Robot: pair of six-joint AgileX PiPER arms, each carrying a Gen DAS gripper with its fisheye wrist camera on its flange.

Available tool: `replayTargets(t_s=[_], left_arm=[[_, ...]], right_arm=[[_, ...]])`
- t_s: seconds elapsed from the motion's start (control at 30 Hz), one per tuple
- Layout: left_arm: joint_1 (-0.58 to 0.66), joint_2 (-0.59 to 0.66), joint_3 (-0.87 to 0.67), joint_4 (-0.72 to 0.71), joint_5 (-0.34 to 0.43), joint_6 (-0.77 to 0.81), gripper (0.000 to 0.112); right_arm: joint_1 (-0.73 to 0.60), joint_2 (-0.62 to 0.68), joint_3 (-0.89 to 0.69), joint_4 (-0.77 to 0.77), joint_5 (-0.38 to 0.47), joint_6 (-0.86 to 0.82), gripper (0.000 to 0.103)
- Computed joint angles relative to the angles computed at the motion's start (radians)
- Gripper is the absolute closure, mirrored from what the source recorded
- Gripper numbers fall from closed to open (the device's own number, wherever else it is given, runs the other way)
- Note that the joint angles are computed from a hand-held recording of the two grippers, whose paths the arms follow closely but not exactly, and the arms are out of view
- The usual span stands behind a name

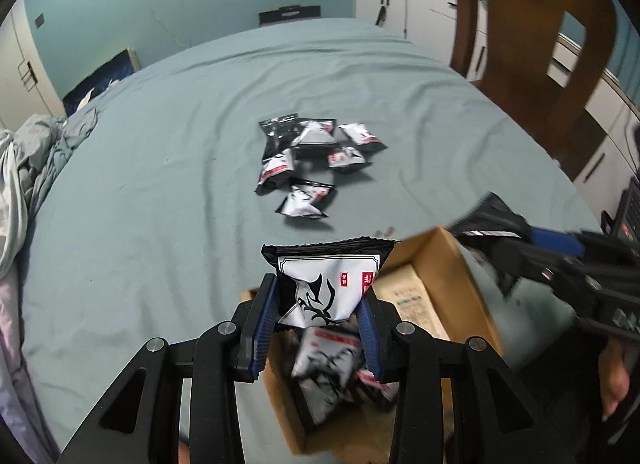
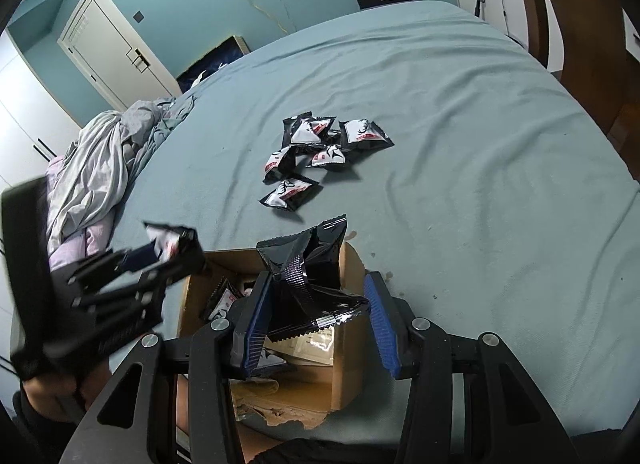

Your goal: Organize snacks

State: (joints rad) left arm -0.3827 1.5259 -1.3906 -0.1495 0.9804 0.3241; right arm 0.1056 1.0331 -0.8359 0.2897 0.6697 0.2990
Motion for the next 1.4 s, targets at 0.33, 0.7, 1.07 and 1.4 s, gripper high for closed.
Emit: replayTargets(t_s=[0.33, 0.7, 1.07, 1.4], left_arm=[[-0.037, -0.082, 0.118, 0.006, -0.017, 0.018, 0.073], [-0.044, -0.099, 0.13, 0.131, -0.11, -0.106, 0.03], [-0.011, -0.058, 0.096, 0.231, -0.112, -0.241, 0.03], [-0.015, -0.063, 0.097, 0.26, -0.118, -0.26, 0.03]], right_arm=[[0.085, -0.021, 0.003, -0.146, -0.016, 0.103, 0.058], [0.066, -0.031, 0.021, -0.115, -0.022, 0.056, 0.058], [0.123, 0.016, -0.015, -0.128, 0.002, 0.026, 0.058], [0.198, 0.082, -0.059, -0.199, 0.039, 0.09, 0.044]])
